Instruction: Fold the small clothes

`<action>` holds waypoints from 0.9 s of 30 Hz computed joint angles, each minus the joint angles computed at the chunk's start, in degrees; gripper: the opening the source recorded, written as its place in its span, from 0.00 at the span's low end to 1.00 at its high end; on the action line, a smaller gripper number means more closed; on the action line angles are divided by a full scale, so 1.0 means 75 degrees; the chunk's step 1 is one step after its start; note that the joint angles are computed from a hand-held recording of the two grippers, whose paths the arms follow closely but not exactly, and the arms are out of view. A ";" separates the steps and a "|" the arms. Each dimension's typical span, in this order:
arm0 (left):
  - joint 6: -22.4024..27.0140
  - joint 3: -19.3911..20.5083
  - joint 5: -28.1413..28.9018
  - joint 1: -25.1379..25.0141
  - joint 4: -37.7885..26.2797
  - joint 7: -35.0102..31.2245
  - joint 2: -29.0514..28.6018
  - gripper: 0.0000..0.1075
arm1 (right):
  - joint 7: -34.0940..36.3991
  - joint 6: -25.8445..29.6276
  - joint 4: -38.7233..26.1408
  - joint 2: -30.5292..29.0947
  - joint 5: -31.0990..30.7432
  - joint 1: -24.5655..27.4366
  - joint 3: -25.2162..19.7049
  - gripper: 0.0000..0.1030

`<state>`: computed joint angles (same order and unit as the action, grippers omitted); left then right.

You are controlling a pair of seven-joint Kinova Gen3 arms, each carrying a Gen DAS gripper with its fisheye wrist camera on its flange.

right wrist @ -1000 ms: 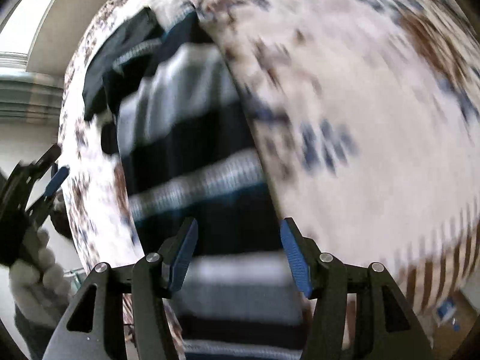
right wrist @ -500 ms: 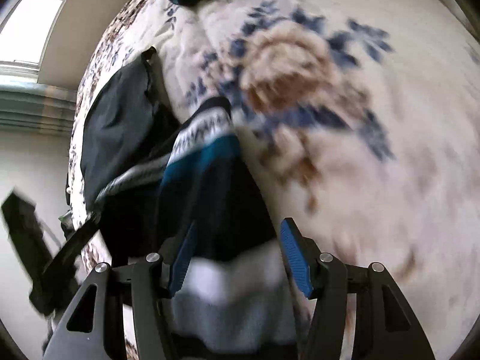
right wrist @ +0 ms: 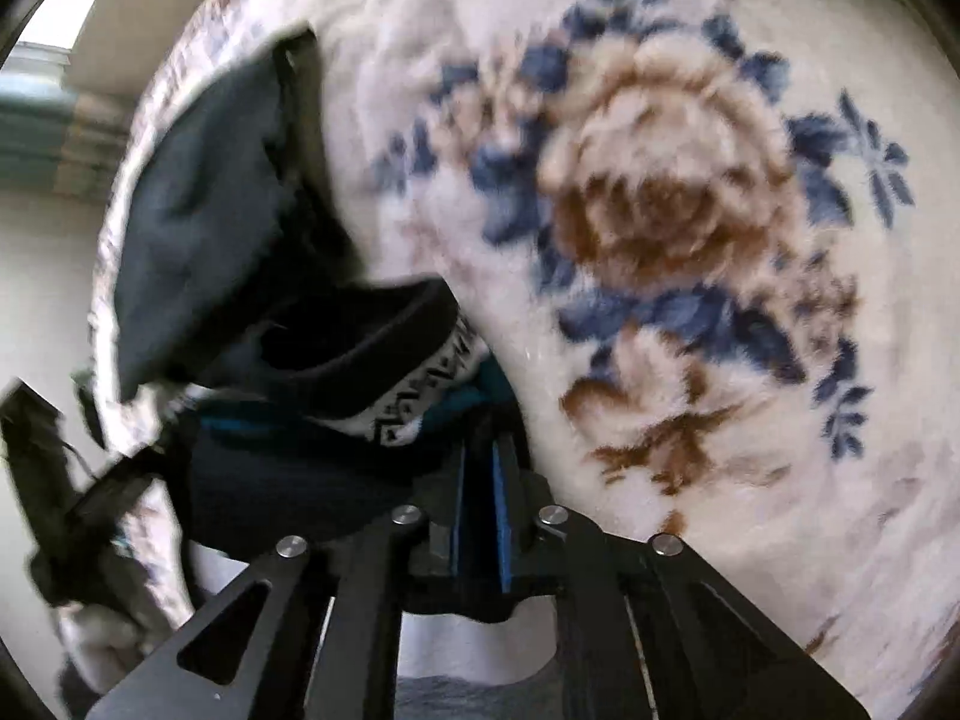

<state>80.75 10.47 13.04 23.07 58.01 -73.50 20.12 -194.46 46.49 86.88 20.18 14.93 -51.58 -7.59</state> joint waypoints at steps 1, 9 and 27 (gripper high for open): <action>0.0055 -0.0039 -0.0079 0.0063 -0.0123 0.0006 0.0077 0.43 | -0.0145 -0.0169 0.0111 -0.0124 0.0258 -0.0060 0.0058 0.24; 0.0001 -0.0385 0.0307 -0.0100 0.0085 0.0477 0.0011 0.44 | 0.1687 0.1361 -0.1756 0.1423 0.0158 0.1665 -0.1474 0.45; -0.0707 -0.0017 0.1039 0.0174 0.2627 0.0508 -0.1604 0.24 | -0.1410 -0.0048 0.0135 -0.0018 0.0321 -0.1085 -0.0175 0.55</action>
